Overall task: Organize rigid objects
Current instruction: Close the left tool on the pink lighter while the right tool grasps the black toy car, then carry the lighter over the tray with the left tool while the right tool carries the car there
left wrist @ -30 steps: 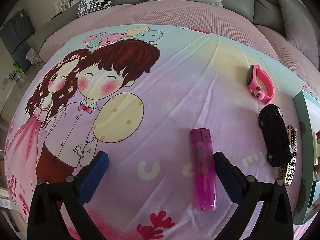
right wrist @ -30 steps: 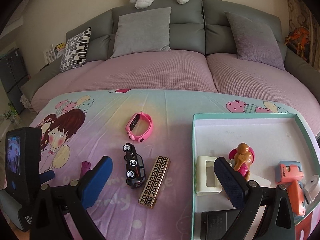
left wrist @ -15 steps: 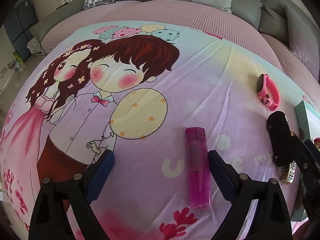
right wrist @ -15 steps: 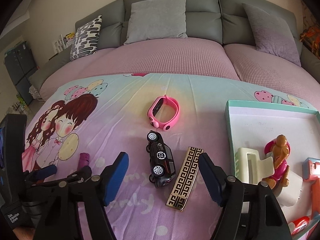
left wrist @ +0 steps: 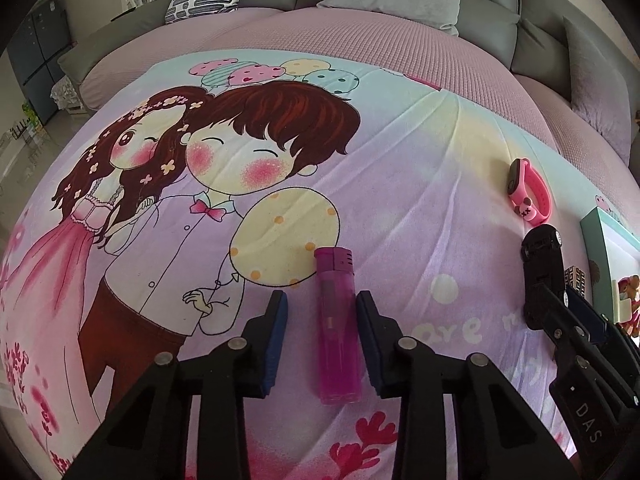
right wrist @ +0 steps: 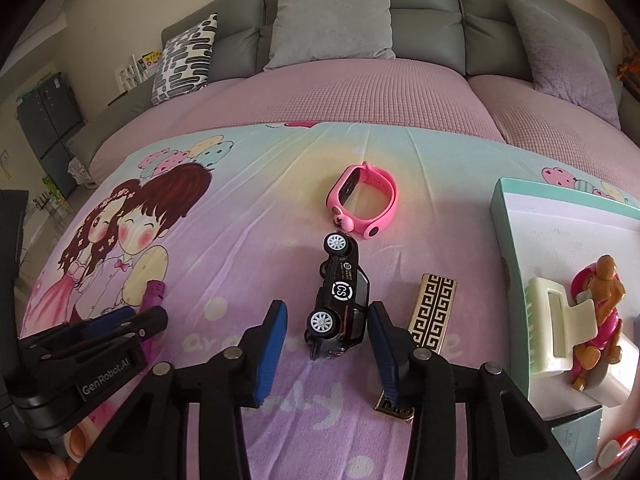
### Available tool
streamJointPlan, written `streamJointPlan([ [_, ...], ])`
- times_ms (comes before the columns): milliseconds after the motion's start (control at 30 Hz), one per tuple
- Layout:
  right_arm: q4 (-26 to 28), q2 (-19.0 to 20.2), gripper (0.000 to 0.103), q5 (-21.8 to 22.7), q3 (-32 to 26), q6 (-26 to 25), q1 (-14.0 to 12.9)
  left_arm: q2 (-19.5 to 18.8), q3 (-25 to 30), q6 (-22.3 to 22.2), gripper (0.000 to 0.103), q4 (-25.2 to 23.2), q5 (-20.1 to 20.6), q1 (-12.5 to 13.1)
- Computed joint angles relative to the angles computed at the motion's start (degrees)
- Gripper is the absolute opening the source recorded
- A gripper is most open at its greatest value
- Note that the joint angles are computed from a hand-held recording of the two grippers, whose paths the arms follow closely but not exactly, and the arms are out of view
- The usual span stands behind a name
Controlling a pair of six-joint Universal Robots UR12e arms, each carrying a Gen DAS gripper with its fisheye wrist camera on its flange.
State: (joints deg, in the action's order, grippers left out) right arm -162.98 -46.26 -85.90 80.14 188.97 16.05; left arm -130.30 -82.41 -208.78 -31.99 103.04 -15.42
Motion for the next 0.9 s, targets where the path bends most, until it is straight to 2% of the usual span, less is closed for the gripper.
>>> streamJointPlan([
  [100,0.0,0.4,0.041,-0.1,-0.3,0.9,0.0,-0.2,0.3,0.5,0.032,0.1,0.1,-0.1],
  [400,-1.4,1.0,0.041,-0.1,-0.5,2.6,-0.1,-0.6,0.8,0.6,0.031,-0.1,0.9,-0.4],
  [500,-1.4,0.9,0.031,-0.7,-0.4,3.3,-0.1,-0.7,0.9,0.6,0.031,-0.1,1.0,-0.3],
  [633,-2.0,0.5,0.030,-0.2,0.2,3.9,-0.4,-0.7,0.7,0.2,0.021,0.9,0.4,-0.2],
  [900,-5.7,-1.6,0.029,-0.3,2.9,5.7,-1.1,-0.9,1.3,0.4,0.020,0.6,0.9,-0.3],
])
